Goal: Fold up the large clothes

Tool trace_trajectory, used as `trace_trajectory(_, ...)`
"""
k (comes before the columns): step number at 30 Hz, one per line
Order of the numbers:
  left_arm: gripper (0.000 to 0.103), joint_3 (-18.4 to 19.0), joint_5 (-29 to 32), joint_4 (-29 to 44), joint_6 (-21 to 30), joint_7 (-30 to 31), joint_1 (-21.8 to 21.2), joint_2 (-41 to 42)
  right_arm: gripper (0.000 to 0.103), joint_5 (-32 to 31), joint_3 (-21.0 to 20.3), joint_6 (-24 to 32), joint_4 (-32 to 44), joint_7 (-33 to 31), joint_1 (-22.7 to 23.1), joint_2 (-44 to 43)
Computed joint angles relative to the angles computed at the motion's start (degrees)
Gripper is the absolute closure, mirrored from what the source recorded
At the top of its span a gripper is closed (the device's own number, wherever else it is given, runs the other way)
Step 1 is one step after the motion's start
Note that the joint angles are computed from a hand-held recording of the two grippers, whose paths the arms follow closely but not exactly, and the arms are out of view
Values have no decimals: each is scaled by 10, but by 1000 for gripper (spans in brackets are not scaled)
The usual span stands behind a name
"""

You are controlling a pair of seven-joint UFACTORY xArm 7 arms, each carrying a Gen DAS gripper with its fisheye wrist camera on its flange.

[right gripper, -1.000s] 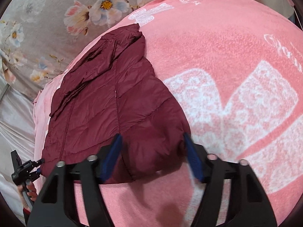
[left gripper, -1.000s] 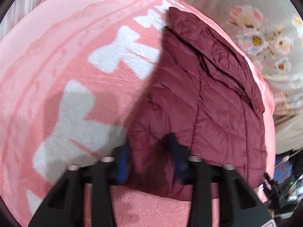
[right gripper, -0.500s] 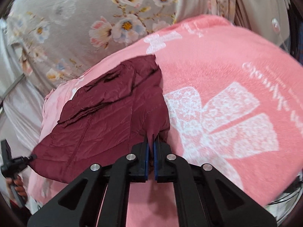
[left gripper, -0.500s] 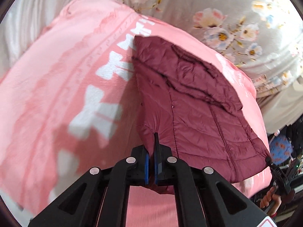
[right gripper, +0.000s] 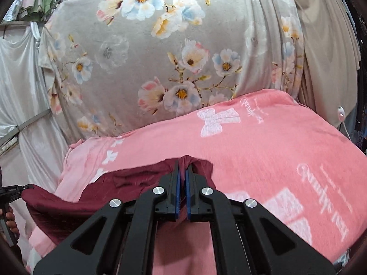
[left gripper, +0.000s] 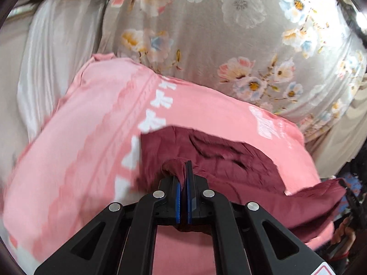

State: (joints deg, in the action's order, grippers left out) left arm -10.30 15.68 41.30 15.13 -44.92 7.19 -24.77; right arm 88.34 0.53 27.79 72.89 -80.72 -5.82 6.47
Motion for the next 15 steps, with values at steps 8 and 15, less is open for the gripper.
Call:
trace_trajectory(8, 97, -31, 199, 271, 99, -111, 50, 302, 100, -241, 8, -45, 280, 272, 48, 261)
trace_trajectory(15, 90, 33, 197, 389, 122, -105, 7, 446, 88, -325, 33, -47, 439, 392, 44, 399)
